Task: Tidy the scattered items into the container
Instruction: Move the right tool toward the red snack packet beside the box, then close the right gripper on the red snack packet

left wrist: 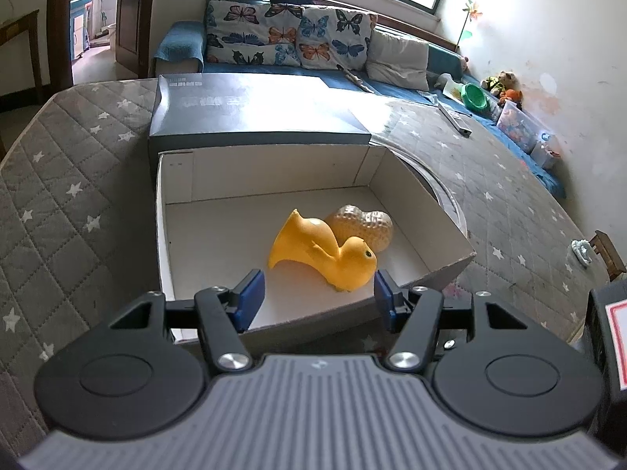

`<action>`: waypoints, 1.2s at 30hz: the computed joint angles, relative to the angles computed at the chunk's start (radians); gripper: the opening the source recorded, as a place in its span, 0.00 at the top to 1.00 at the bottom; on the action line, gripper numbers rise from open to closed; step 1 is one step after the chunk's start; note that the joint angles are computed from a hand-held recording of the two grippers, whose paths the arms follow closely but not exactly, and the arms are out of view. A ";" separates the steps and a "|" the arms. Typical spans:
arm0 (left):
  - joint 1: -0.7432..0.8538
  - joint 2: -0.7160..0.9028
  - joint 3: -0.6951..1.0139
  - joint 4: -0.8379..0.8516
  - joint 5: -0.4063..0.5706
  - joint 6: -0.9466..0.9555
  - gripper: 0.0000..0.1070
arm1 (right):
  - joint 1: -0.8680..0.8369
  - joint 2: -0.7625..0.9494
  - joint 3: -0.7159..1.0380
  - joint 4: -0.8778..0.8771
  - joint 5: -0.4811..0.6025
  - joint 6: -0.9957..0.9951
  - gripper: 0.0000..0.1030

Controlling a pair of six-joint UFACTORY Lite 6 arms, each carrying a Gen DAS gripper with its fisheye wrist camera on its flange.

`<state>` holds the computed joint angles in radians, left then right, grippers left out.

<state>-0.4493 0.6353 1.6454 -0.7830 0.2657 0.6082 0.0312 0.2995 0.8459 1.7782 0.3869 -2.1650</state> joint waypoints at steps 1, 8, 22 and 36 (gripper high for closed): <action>-0.001 -0.003 -0.006 -0.008 -0.001 0.010 0.43 | -0.004 -0.011 -0.010 0.011 -0.013 -0.023 0.18; -0.025 -0.034 -0.057 -0.070 -0.006 0.092 0.43 | -0.049 -0.112 -0.097 0.105 -0.095 -0.246 0.24; -0.100 0.017 -0.066 -0.009 0.038 0.035 0.43 | -0.111 -0.041 -0.012 -0.134 0.008 -0.118 0.31; -0.095 0.151 0.076 0.063 0.134 -0.080 0.43 | -0.133 0.023 0.037 -0.221 0.034 -0.053 0.44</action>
<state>-0.5439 0.7860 1.7218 -0.7204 0.3993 0.5286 -0.1019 0.3229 0.8829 1.5573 0.4204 -2.2184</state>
